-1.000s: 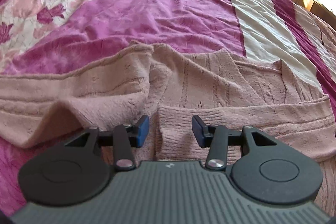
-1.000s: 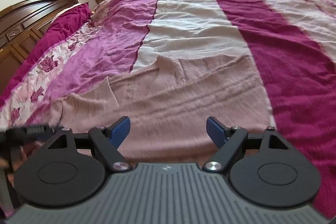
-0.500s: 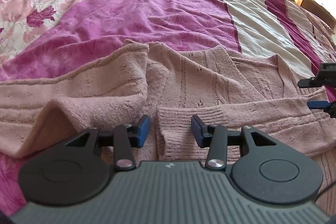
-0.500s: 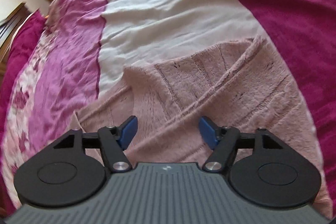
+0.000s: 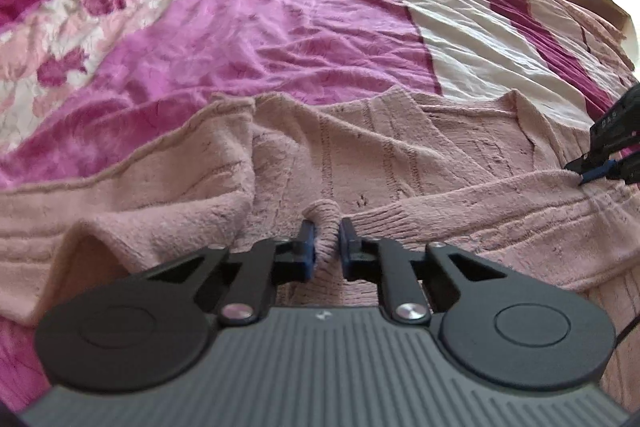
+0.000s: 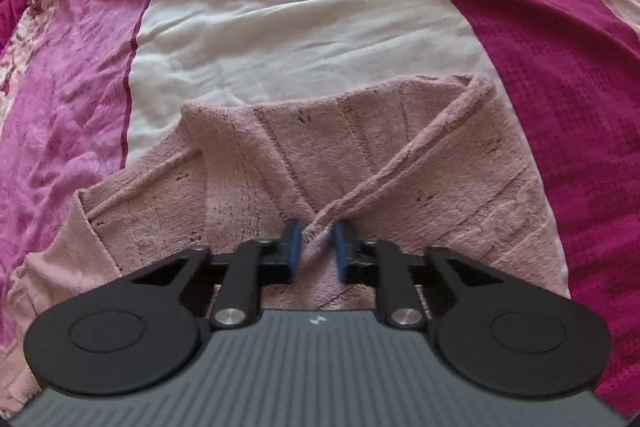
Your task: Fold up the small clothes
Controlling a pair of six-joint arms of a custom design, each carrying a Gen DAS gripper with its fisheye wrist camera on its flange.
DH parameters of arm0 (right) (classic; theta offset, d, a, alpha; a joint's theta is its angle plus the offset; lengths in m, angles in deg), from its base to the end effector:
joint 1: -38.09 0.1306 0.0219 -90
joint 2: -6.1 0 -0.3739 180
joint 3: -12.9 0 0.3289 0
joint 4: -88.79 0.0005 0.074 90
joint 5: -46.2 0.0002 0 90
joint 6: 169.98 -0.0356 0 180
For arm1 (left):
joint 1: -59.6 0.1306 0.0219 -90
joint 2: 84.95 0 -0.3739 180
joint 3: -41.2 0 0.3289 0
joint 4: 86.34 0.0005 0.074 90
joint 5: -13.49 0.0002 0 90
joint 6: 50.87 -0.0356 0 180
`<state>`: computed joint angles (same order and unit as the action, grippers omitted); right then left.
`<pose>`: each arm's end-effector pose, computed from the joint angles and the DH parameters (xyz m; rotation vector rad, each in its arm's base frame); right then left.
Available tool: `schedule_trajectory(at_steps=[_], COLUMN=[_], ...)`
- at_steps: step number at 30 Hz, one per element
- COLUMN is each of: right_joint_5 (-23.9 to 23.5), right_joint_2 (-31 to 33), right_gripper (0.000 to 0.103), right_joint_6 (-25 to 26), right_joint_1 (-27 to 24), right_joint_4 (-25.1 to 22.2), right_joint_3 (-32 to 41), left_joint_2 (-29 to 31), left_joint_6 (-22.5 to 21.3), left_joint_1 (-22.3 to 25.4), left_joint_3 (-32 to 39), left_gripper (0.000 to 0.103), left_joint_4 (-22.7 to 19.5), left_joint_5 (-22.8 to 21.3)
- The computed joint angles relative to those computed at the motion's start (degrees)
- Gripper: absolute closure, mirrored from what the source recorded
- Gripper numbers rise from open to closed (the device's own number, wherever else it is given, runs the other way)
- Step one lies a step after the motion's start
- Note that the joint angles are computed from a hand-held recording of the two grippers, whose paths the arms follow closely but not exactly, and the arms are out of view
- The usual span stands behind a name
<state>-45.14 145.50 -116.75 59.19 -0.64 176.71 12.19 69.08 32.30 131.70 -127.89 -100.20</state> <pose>0.6076 0.2348 0.4104 0.3682 2.7284 0.3232 0.4204 -0.2015 0.3840 -0.2389 2.3097 0.0026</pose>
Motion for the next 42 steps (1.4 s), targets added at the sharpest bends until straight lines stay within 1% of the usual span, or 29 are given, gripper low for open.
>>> schedule_trajectory(at_steps=[1, 3, 5, 8, 10, 12, 14, 17, 19, 20, 21, 22, 23, 24, 26, 27, 30, 32, 34, 35, 38, 40, 42], right_joint_5=[-0.97, -2.48, -3.7, -6.14, -7.11, -7.51, -6.88, -6.67, -7.49, -7.01, -6.29, -6.12, -6.81, -7.59, -7.49, -7.08, -3.59, -1.58, -0.33, 0.28, 4.06, 5.86, 6.78], right_joint_2=[-3.14, -8.26, -12.11, -16.56, -18.45, -19.92, -20.19, -19.54, -18.91, -18.71, -18.66, -19.11, -19.83, -20.82, -23.46, -25.12, -31.45, -35.0, -38.03, -39.32, -42.34, -43.48, -43.46], right_gripper=[0.094, 0.096, 0.096, 0.096, 0.096, 0.096, 0.096, 0.096, 0.096, 0.095, 0.095, 0.094, 0.088, 0.082, 0.078, 0.075, 0.069, 0.067, 0.067, 0.067, 0.067, 0.067, 0.067], right_joint_6=[-0.89, -1.68, -2.03, -3.29, -4.97, -5.69, -5.8, -5.62, -4.78, -4.63, -4.51, -4.55, -4.59, -4.72, -4.28, -3.42, 0.38, 2.34, 5.1, 6.51, 9.9, 10.73, 10.86], right_joint_1=[-0.4, -1.02, -1.32, -2.12, -2.45, -2.89, -2.91, -2.72, -2.62, -2.46, -2.35, -2.35, -2.52, -2.77, -3.07, -3.22, -3.37, -3.35, -2.88, -2.58, -1.22, -0.67, -0.52], right_joint_4=[3.94, 10.73, 16.1, 23.35, 26.66, 30.11, 32.0, 33.37, 35.37, 36.02, 36.55, 38.15, 40.0, 41.72, 45.24, 47.55, 54.16, 57.06, 58.36, 58.92, 60.32, 60.97, 60.29], right_joint_3=[-5.98, -15.15, -21.7, -29.1, -32.0, -34.32, -34.93, -35.29, -36.31, -36.9, -37.57, -39.16, -41.01, -42.86, -46.93, -49.34, -57.78, -62.35, -66.28, -68.08, -73.06, -75.82, -77.13], left_joint_2=[-0.26, -1.17, -1.95, -2.86, -2.99, -2.54, -1.29, 1.46, 3.78, 4.83, 5.85, 6.57, 7.03, 6.93, 5.23, 4.61, 3.06, 2.29, 1.63, 1.43, 1.68, 2.59, 3.54], left_joint_6=[-0.65, -2.24, -3.32, -4.17, -4.75, -5.42, -6.06, -6.73, -6.66, -6.32, -5.79, -5.15, -4.53, -4.36, -4.99, -4.98, -4.31, -3.41, -3.1, -2.94, -3.51, -3.94, -4.43], left_joint_1=[-0.29, -0.92, -1.29, -1.54, -1.56, -1.41, -0.76, 0.52, 1.45, 1.98, 2.46, 2.75, 2.86, 2.97, 3.39, 3.59, 3.67, 3.28, 2.63, 2.05, 0.99, 0.51, 0.11], left_joint_3=[-0.16, -0.92, -1.56, -2.05, -1.83, -1.04, 0.47, 3.07, 5.52, 6.55, 7.55, 8.27, 8.67, 8.34, 5.89, 5.2, 4.02, 3.74, 3.27, 3.1, 3.17, 3.79, 4.21], left_gripper=[0.09, 0.091, 0.091, 0.091, 0.091, 0.091, 0.091, 0.091, 0.088, 0.087, 0.082, 0.075, 0.074, 0.068, 0.066, 0.065, 0.064, 0.063, 0.057, 0.055, 0.054, 0.054, 0.055], left_joint_4=[0.27, 1.68, 3.32, 5.76, 7.13, 7.61, 7.11, 5.85, 3.02, 1.54, 0.01, -1.81, -3.39, -3.77, -1.7, -1.4, -1.42, -1.73, -1.31, -1.2, -1.73, -3.07, -3.95], left_joint_5=[-0.52, -1.67, -2.73, -4.14, -5.42, -6.62, -6.58, -6.36, -5.91, -5.23, -4.71, -4.92, -5.68, -6.03, -4.87, -4.28, -3.18, -3.0, -3.34, -3.91, -4.96, -5.91, -7.17])
